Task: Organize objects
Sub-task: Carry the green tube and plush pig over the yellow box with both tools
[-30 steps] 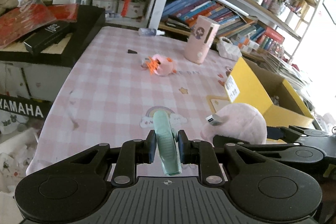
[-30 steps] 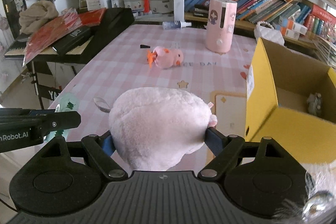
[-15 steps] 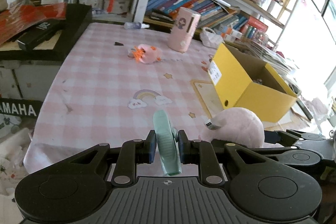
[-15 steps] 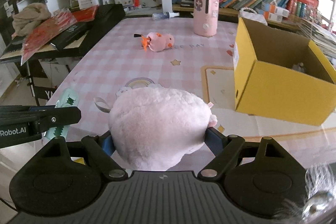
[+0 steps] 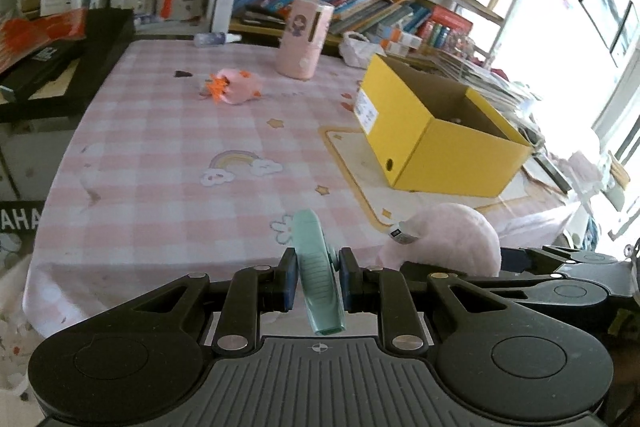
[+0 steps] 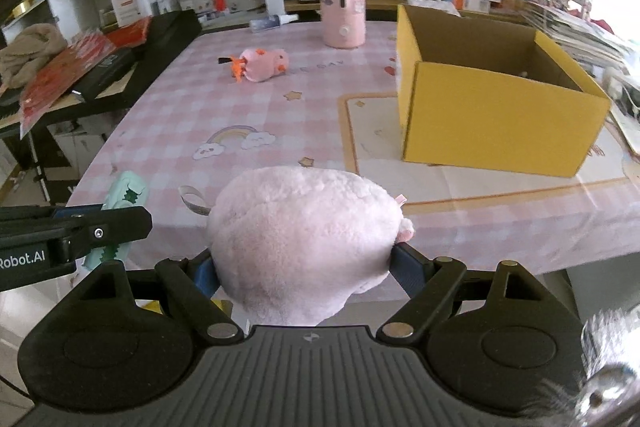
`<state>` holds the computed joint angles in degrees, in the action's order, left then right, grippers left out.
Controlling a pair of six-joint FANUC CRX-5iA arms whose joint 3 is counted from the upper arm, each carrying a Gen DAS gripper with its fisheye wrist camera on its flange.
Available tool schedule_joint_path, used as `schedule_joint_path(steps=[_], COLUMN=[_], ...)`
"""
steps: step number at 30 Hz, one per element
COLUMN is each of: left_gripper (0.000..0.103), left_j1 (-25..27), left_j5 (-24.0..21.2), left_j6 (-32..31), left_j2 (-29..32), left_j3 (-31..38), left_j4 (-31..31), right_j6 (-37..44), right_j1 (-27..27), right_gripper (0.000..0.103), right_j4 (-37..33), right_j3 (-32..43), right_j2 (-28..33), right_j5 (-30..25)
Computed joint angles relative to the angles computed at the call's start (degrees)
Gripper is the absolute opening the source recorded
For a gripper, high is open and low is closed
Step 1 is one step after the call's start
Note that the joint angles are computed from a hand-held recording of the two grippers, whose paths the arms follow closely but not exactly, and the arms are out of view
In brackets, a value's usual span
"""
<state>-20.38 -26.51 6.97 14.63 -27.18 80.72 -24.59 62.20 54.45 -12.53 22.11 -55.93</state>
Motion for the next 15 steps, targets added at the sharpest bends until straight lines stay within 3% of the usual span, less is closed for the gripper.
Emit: schedule_joint_path(steps=[15], left_gripper=[0.02], left_j1=[-1.48], left_j5=[-3.69], left_j6=[-0.8], left_j2=[1.78], left_j3=[2.32], left_j4=[-3.01], right_j6=[-6.64], right_j1=[2.42], right_gripper=[0.083], right_j4=[-2.42], right_j3=[-2.85], right_j2=[-2.21], right_j5=[-5.68])
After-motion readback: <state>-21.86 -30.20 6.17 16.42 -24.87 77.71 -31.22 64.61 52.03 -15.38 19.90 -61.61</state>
